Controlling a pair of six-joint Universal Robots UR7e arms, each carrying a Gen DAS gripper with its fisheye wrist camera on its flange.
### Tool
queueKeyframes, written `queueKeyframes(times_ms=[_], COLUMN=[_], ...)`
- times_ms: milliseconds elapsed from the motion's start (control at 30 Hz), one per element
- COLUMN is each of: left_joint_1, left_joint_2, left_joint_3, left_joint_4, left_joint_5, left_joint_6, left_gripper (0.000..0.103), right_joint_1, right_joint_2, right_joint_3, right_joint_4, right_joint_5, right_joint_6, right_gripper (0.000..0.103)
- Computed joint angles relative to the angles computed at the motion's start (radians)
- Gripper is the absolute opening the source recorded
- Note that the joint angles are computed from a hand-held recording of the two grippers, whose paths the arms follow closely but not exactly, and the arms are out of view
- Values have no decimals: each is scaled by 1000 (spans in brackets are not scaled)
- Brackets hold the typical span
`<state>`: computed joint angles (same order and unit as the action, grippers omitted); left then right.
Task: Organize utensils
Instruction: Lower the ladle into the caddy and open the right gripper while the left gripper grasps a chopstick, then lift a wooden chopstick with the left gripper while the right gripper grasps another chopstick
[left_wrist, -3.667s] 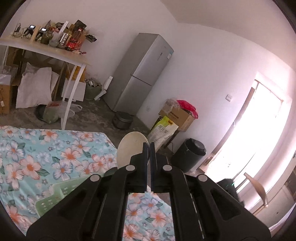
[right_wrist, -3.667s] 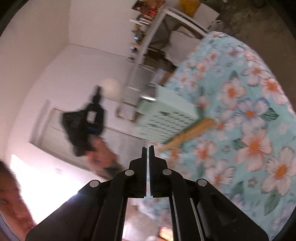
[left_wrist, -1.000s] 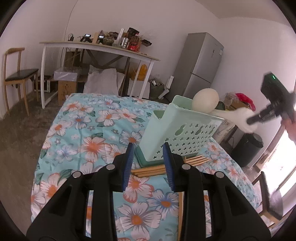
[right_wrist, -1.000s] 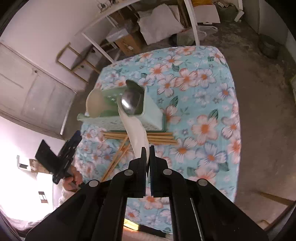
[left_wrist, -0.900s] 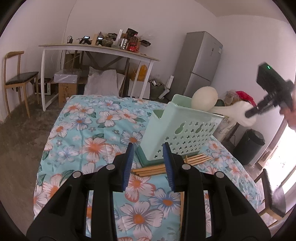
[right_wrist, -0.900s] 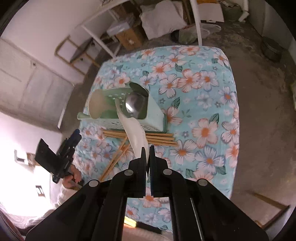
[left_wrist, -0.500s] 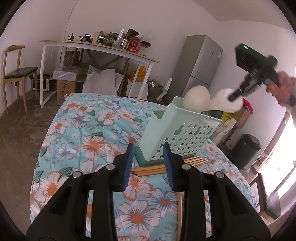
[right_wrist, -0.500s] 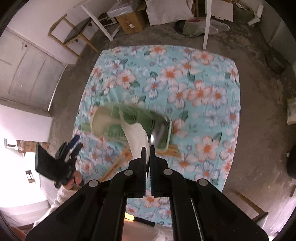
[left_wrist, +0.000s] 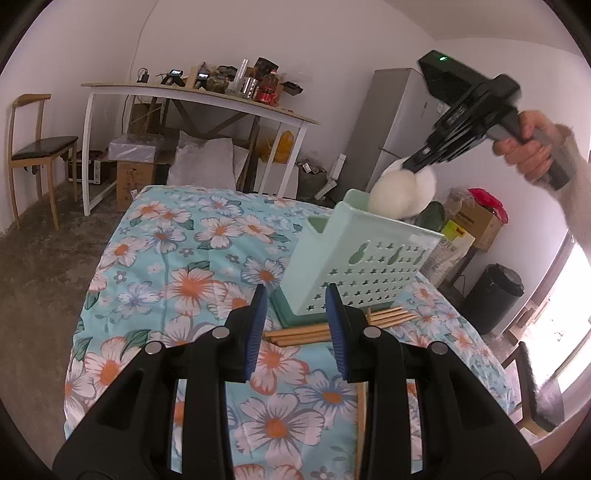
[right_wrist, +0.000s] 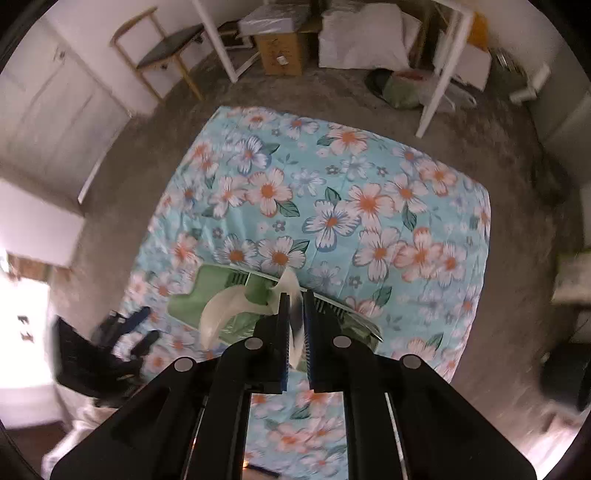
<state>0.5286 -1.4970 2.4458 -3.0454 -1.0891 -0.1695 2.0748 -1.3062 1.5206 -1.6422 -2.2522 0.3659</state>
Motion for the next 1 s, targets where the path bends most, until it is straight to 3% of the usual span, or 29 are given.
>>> queueKeyframes(times_ms=[100, 233, 333, 400, 500, 633, 767, 900, 1000], left_joint_1=[-16, -26, -6, 19, 35, 63, 87, 102, 101], left_joint_2=[-10, -1, 34, 85, 168, 253, 304, 352, 374], left_joint_3=[-1, -29, -64, -105, -173, -233, -271, -311, -321], left_joint_4=[21, 121, 195, 248, 354, 409, 413, 433, 445], left_joint_5=[-8, -57, -143, -216, -250, -267, -302, -306, -283], left_joint_6=[-11, -6, -10, -1, 4, 6, 9, 13, 2], left_gripper=[40, 42, 40, 40, 34, 25, 20, 9, 2], right_joint_1=[17, 63, 76, 70, 72, 78, 94, -5, -145], right_joint_2=[-4, -39, -81, -113, -188, -377, -558, -692, -717], right_joint_3=[54, 151, 214, 243, 317, 484, 694, 863, 965], right_joint_4=[-78, -282, -482, -559, -695, -857, -944, -909, -933], right_joint_5=[-76, -223, -231, -208, -179, -42, -74, 23, 171], right_joint_6=[-59, -195, -295, -308, -316, -306, -236, -143, -128], right_gripper=[11, 33, 33, 33, 33, 33, 34, 34, 34])
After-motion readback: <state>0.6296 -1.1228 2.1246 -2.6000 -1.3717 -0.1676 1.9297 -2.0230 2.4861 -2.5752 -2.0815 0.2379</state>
